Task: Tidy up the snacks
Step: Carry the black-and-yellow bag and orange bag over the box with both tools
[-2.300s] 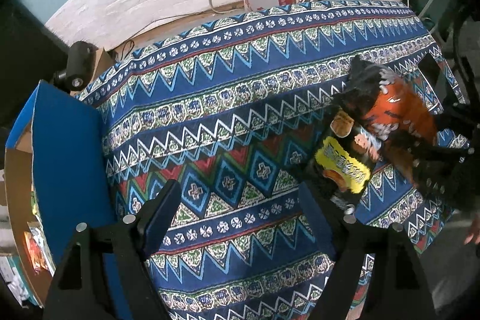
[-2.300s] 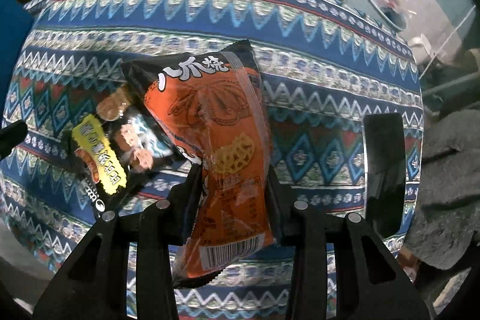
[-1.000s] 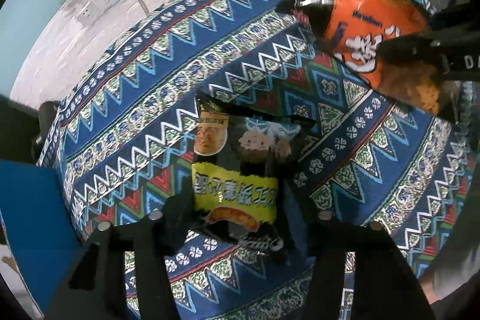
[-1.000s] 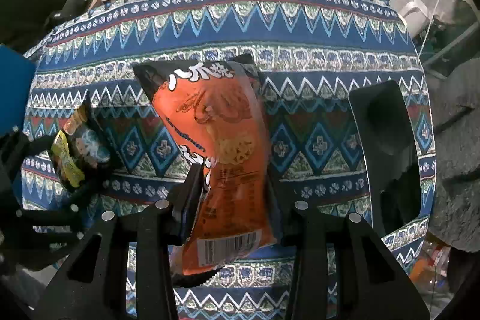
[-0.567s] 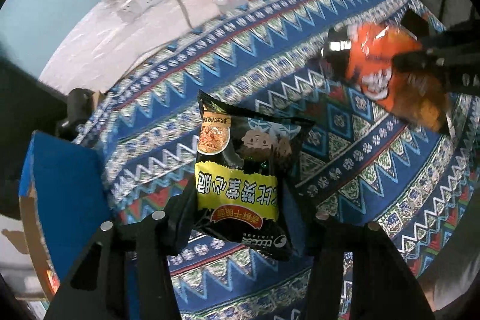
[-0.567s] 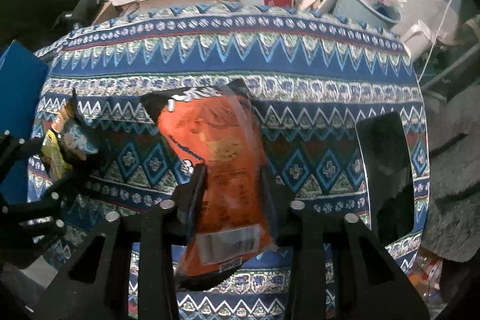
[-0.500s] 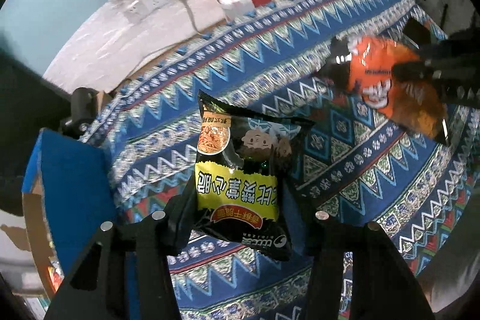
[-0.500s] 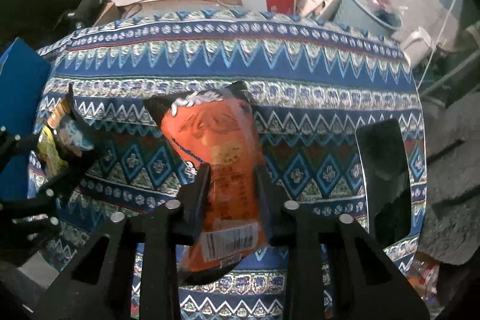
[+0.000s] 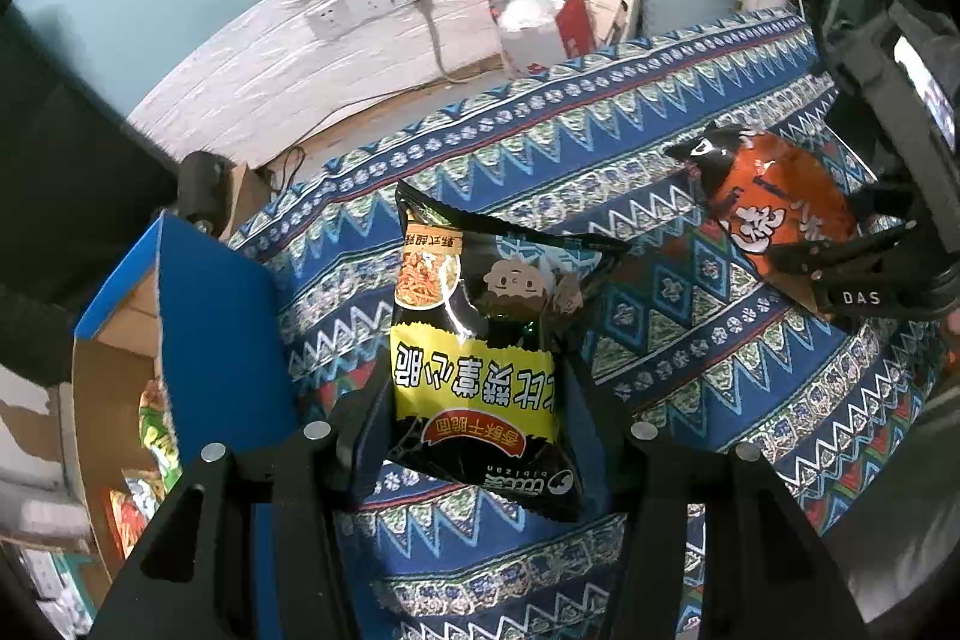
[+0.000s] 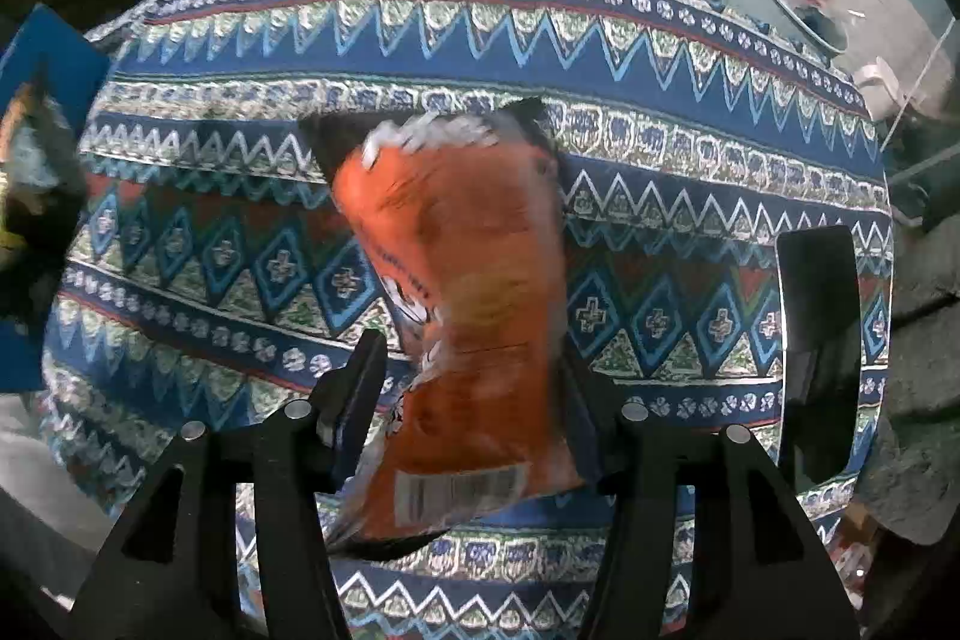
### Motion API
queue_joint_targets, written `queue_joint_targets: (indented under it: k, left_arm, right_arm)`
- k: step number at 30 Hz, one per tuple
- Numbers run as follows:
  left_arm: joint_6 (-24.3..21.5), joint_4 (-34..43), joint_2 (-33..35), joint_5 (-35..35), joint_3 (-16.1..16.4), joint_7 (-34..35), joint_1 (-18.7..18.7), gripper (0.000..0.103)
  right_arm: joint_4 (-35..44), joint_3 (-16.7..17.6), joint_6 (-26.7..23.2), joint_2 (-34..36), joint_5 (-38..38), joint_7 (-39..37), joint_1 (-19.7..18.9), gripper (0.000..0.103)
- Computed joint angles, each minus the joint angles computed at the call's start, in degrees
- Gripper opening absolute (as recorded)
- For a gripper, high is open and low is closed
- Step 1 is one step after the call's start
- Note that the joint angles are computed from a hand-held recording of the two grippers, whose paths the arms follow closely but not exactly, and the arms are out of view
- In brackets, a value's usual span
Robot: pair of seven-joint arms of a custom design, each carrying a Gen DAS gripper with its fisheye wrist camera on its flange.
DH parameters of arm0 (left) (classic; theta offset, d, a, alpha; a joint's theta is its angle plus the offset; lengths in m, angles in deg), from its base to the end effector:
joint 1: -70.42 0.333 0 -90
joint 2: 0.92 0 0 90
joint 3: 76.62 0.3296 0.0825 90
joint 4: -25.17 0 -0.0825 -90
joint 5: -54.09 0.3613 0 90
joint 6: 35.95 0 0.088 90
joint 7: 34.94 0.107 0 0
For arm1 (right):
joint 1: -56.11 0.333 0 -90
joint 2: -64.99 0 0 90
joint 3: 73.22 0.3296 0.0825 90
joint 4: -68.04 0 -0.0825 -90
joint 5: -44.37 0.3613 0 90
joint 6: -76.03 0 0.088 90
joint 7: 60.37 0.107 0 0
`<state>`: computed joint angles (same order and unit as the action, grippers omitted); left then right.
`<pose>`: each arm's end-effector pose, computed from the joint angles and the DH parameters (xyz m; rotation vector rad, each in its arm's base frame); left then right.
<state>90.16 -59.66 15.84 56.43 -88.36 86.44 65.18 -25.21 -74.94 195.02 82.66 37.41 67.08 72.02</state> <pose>0.6446 -0.1745 0.5756 -0.9951 2.5988 -0.3965 0.6291 0.1550 0.4770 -1.7385 2.4919 -0.2419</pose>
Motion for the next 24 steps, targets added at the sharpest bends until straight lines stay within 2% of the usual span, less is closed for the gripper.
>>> queue_joint_targets:
  k: [1,4,15,20,24]
  left_arm:
    - [-0.08,0.10,0.01,-0.11,0.08,-0.12,0.12,0.054]
    - [-0.61,0.99,0.15,-0.69,0.30,-0.48,0.64,0.054]
    - [-1.32,4.96,0.46,-3.02,0.96,-2.09,2.89,0.054]
    - [0.25,5.72,0.18,-3.07,1.53,-2.68,3.94,0.054]
    - [-0.32,7.26,0.58,-4.33,1.64,-3.05,5.07,0.054]
  right_arm:
    - [0.22,-0.16,-0.31,0.26,-0.77,0.45,0.28,0.045]
    - [-0.43,-0.30,0.36,0.03,-2.40,1.38,0.85,0.039]
    - [7.90,-0.28,-2.16,2.02,-7.76,2.05,3.49,0.037]
    - [11.19,-0.29,-1.55,3.18,-8.35,1.50,4.43,0.037]
    - [14.98,-0.40,-1.33,4.85,-8.39,0.59,5.08,0.037]
